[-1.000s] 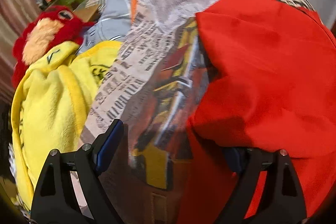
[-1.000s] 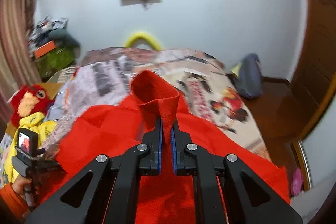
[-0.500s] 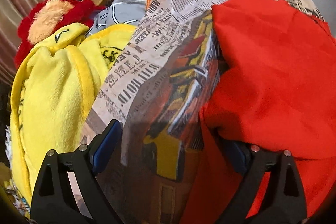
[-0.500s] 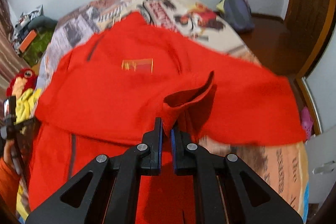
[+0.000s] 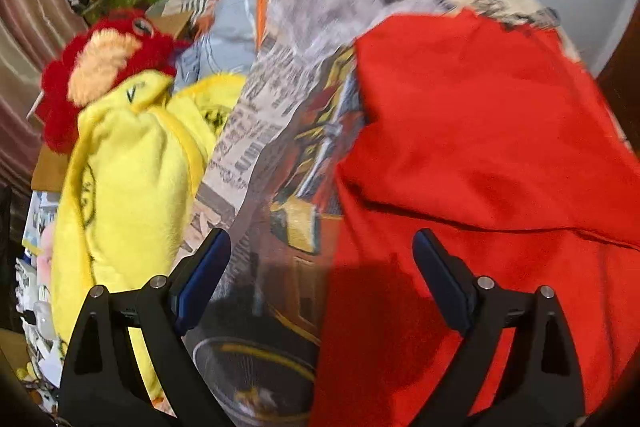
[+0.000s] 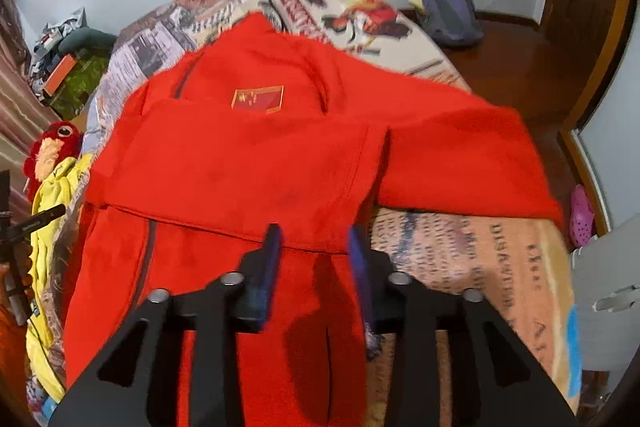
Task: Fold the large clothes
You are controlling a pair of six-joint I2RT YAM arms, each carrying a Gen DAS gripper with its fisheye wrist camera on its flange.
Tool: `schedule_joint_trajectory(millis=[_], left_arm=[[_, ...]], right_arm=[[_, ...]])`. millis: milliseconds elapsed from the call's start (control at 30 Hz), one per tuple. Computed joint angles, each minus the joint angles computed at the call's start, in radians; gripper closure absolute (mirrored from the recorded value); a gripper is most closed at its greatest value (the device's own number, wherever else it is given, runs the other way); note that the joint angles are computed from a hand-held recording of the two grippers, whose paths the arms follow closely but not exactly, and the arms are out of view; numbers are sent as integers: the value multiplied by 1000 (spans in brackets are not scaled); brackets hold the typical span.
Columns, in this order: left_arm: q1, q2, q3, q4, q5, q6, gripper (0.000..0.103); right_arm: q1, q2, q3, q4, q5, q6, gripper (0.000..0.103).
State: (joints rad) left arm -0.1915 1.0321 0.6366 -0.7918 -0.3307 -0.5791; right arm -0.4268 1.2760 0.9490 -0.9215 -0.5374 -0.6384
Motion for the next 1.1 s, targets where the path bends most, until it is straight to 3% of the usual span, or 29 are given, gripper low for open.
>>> schedule_joint_trajectory(millis=[200,400,567,767,933,1100], left_arm=[[-242,-21,182,-153,-118,-124,10],[-457,67,379,-197,-215,-196,10],[-547,168,475,-137,-237,-199,10],[-576,308,494,-2,-213,-183,10],[-558,396,465,84,-149,-172,10],[-519,426,398,168,-89,-166,10]], right_arm=[[-130,-69,86,-74,-100,-65,42],[-274,-62,190,-103,-223,-103,20],[-313,-11,207,-47,-227,-94,18],[-272,154,189,82,-88,17,18],[-262,361,255,77,-40,92,18],[-276,598,417,-25,-94,205,18]])
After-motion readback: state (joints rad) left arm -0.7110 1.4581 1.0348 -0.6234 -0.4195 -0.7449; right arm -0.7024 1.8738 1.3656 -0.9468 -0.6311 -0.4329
